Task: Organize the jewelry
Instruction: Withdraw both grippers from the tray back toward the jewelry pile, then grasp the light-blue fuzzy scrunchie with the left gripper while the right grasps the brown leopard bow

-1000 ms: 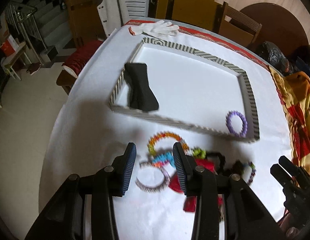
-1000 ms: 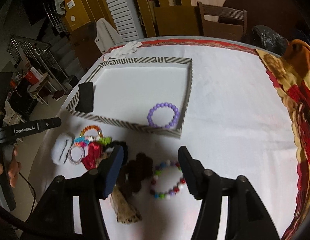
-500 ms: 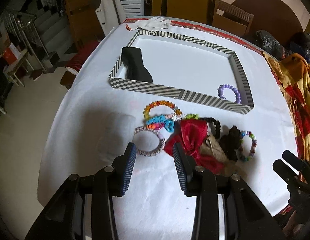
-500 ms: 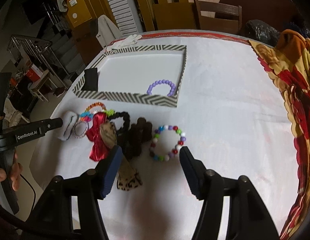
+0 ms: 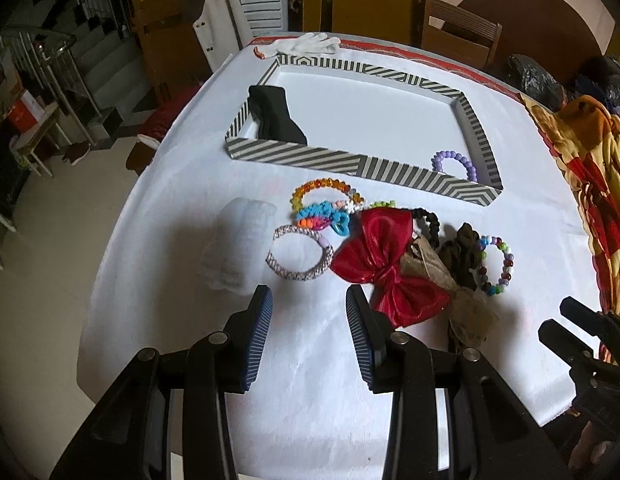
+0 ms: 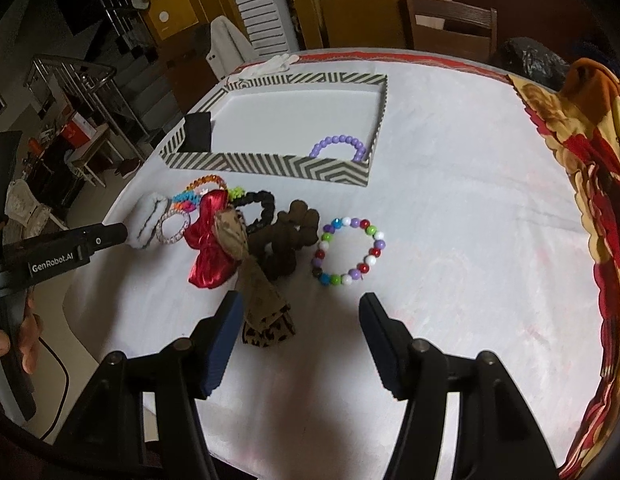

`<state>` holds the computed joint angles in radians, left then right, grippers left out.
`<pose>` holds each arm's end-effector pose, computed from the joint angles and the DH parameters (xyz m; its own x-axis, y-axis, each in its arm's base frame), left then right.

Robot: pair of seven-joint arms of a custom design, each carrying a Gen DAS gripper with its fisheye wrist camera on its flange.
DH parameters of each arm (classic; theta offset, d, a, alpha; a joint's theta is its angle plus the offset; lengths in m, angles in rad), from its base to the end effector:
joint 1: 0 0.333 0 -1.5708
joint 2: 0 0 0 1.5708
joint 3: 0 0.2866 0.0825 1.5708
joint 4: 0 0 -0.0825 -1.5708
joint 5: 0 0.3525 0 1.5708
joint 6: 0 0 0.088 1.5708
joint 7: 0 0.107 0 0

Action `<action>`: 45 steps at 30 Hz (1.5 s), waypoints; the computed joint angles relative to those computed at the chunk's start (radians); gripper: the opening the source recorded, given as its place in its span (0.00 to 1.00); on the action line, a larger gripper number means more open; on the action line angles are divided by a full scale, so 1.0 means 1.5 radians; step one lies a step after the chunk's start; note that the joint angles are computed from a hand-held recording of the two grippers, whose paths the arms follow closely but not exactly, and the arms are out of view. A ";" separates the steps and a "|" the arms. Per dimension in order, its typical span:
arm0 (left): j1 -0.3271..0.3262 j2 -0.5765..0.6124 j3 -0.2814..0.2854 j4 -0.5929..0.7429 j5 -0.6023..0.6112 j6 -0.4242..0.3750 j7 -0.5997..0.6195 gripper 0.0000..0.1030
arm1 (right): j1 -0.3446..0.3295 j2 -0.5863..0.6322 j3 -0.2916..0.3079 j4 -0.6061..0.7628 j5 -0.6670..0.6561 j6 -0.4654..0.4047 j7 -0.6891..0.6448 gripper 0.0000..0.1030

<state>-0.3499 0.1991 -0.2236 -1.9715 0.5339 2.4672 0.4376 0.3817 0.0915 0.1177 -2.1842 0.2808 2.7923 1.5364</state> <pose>0.4979 -0.3167 0.3927 0.1902 -0.9809 0.0405 -0.8770 -0.1883 -0.4421 0.4968 0.2554 0.3946 0.3308 -0.9211 -0.2054 -0.8584 -0.2032 -0.4709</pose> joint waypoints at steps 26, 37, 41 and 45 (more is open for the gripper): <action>0.080 -0.064 0.006 -0.142 -0.178 0.109 0.060 0.43 | 0.020 0.104 0.025 0.105 0.065 -0.024 -0.133 0.61; 0.106 0.004 0.002 -0.087 -0.265 0.139 0.200 0.43 | 0.003 0.152 0.035 0.160 0.089 -0.052 -0.156 0.61; 0.108 0.028 0.011 -0.054 -0.250 0.122 0.216 0.51 | 0.001 0.167 0.036 0.177 0.102 -0.062 -0.169 0.61; 0.110 0.054 0.016 -0.023 -0.243 0.110 0.225 0.58 | 0.007 0.182 0.033 0.195 0.094 -0.062 -0.178 0.54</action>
<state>-0.1842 0.2804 -0.1993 -2.0053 0.1699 2.6315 0.7749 0.3925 0.3649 0.1674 -1.8922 0.4216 2.6999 1.2697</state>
